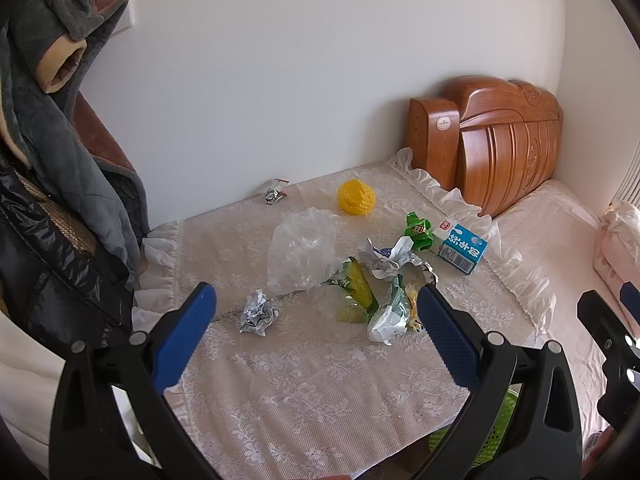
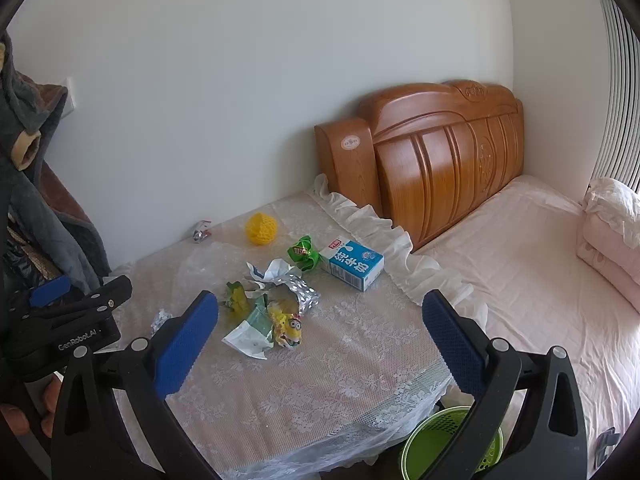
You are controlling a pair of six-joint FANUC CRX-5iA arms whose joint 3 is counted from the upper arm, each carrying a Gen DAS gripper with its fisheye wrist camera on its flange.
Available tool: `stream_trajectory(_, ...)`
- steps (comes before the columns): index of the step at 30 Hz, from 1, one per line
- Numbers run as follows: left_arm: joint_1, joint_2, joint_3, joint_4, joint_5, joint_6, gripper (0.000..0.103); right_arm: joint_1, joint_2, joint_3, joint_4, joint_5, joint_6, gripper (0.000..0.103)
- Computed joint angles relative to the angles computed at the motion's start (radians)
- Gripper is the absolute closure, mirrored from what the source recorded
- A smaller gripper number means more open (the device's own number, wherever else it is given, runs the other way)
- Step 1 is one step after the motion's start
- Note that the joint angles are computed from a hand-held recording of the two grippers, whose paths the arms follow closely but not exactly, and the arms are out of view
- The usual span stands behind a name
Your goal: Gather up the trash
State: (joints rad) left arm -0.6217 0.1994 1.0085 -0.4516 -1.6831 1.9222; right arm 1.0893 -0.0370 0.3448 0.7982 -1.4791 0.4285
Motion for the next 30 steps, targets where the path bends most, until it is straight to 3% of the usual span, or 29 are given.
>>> stream_trajectory(30, 0.008, 0.004, -0.003, 0.012, 0.003, 0.005, 0.007, -0.014, 0.008, 0.007, -0.015, 0.007, 0.008, 0.002)
